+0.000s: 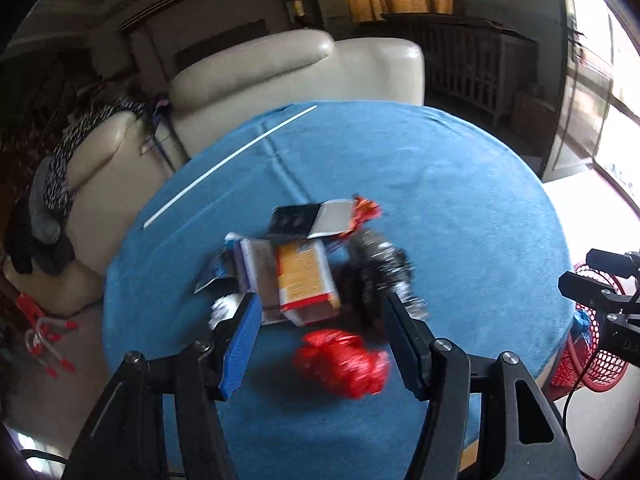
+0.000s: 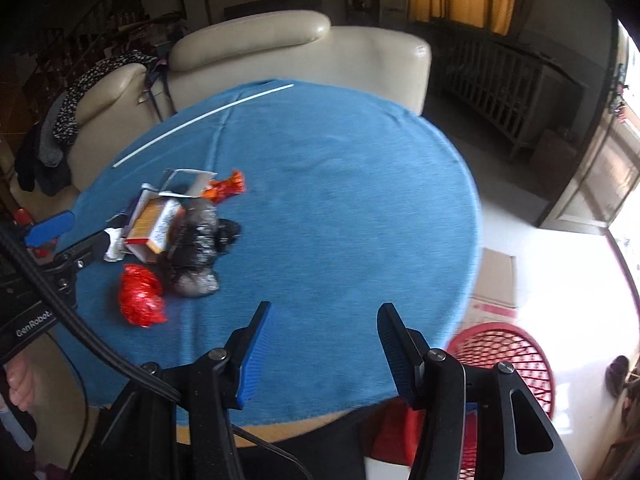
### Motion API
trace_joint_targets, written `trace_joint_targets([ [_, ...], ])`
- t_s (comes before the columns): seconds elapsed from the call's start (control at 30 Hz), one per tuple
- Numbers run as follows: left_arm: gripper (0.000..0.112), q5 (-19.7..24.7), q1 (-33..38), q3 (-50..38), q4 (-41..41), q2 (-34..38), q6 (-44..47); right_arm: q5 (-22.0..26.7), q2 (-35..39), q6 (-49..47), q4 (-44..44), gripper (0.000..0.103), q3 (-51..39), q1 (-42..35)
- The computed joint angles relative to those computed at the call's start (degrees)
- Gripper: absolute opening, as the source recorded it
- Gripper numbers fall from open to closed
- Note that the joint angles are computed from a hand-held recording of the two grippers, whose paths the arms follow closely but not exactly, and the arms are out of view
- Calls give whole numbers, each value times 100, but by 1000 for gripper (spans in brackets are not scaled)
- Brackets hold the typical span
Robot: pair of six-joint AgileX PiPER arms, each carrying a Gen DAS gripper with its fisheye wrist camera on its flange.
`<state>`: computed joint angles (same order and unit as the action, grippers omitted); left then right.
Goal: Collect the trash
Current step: 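Move both open tools back over the trash on the table, then grasp the red plastic bag with the right tool while the left tool grasps the white crumpled tissue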
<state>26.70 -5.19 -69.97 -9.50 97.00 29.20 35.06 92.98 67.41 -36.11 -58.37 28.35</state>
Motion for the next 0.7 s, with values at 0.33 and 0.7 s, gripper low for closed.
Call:
trace_joint_targets([
  [0.33, 63, 897, 1753, -1553, -554, 1297, 425, -1052, 1361, -3146, 3339, 57, -1168, -358],
  [0.7, 63, 3216, 2356, -4074, -1792, 3046, 816, -414, 2662, -4885, 4858, 57, -2990, 16],
])
